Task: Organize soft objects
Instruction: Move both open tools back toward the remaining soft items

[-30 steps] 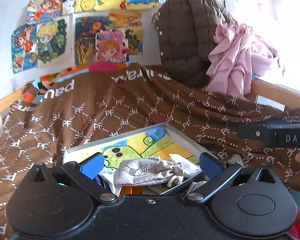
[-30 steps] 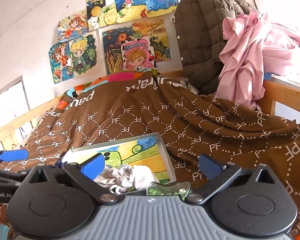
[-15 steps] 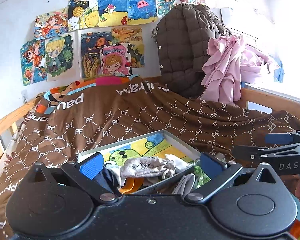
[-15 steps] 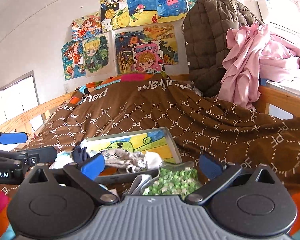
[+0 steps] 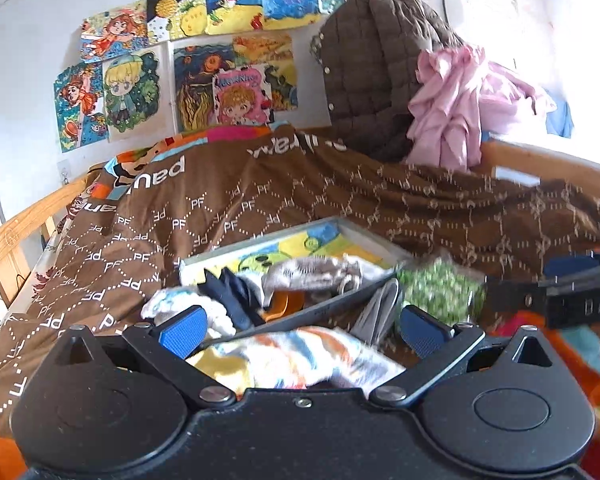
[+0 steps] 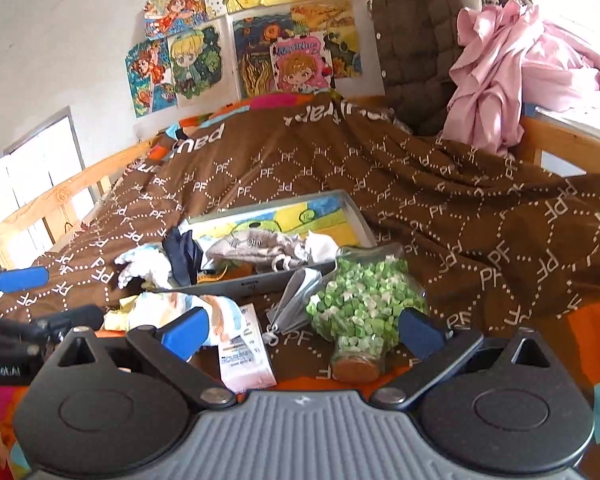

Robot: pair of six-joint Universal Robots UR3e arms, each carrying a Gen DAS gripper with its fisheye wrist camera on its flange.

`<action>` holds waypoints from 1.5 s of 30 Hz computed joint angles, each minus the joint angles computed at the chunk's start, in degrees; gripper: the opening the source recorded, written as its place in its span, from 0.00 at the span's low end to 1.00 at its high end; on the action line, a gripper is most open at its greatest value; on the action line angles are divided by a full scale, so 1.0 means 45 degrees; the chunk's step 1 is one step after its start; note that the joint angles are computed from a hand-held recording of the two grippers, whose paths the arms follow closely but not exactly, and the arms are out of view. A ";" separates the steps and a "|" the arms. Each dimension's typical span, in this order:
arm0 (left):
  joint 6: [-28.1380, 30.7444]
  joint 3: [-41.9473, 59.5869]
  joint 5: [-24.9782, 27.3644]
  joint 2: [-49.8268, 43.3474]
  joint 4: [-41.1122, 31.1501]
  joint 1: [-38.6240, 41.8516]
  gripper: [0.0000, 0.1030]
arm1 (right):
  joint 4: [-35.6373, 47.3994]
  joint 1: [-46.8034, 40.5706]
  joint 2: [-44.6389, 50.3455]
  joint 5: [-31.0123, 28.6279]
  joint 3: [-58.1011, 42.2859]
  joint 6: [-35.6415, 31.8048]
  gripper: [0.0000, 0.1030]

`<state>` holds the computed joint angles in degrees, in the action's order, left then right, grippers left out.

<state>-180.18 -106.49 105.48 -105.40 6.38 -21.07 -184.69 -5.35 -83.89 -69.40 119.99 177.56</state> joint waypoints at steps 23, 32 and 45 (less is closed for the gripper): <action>0.0528 -0.1965 -0.0850 -0.0572 0.1327 0.0824 0.99 | 0.3958 0.1667 0.1854 -0.1074 -0.2851 -0.1799 1.00; 0.0759 -0.1777 -0.0466 -0.0978 0.1404 0.0699 0.99 | 0.3985 0.1892 0.2295 -0.1435 -0.3334 -0.1937 1.00; 0.0820 -0.1570 -0.0410 -0.1290 0.1427 0.0715 0.99 | 0.4076 0.2018 0.2655 -0.1594 -0.3733 -0.2094 1.00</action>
